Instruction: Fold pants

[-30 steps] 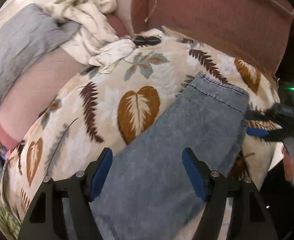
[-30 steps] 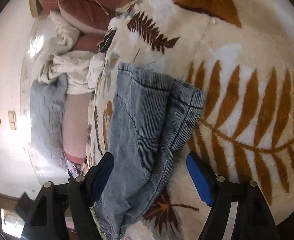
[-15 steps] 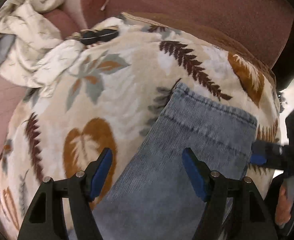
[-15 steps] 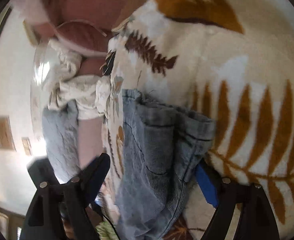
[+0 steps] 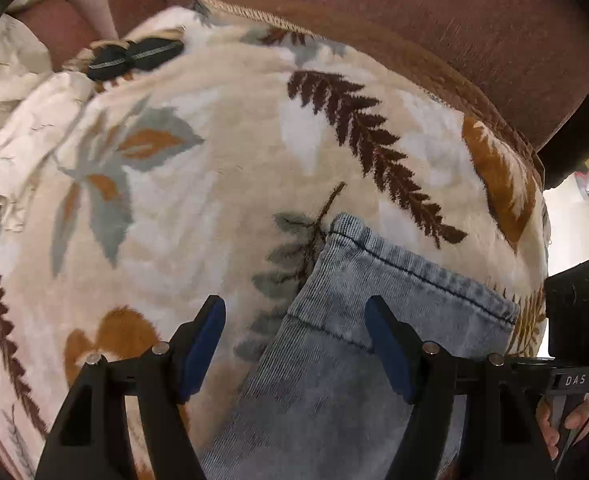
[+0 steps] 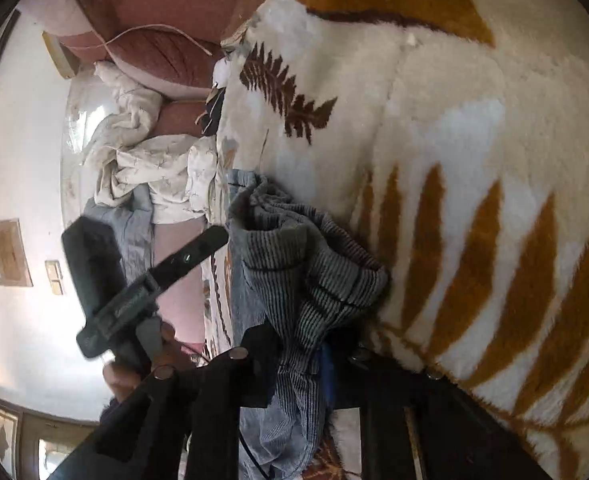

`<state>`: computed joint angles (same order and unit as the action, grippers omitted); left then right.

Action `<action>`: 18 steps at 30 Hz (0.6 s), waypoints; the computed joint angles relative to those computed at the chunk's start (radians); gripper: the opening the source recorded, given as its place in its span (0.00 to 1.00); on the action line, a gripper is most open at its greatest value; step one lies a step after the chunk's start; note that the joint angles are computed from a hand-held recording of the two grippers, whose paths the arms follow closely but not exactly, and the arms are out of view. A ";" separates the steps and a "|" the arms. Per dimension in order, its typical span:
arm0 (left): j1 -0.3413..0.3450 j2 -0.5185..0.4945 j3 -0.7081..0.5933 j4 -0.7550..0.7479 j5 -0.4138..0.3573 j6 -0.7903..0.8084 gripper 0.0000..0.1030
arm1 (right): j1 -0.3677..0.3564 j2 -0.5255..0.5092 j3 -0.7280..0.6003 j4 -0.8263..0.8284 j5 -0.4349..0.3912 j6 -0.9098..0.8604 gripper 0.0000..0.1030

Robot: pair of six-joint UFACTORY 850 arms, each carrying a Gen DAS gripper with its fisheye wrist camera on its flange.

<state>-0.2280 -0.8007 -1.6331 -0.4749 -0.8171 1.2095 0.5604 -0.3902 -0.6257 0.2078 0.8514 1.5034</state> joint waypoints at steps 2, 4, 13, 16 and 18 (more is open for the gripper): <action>-0.004 -0.028 -0.025 0.017 -0.046 -0.013 0.71 | -0.006 -0.009 0.013 -0.021 0.052 0.051 0.16; -0.009 -0.032 -0.015 0.030 -0.046 -0.009 0.71 | -0.009 -0.010 0.015 -0.032 0.059 0.063 0.16; -0.004 0.011 0.061 -0.073 -0.021 0.104 0.31 | -0.001 0.000 0.009 0.001 0.042 0.003 0.19; -0.003 0.038 0.103 -0.110 0.014 0.144 0.23 | 0.006 0.010 0.001 0.025 0.023 -0.059 0.19; 0.006 0.052 0.125 -0.146 0.017 0.169 0.15 | 0.012 0.022 -0.005 0.046 -0.004 -0.109 0.19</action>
<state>-0.2222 -0.7485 -1.5083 -0.6211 -0.7999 1.3787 0.5727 -0.3684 -0.6305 0.2534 0.8474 1.3943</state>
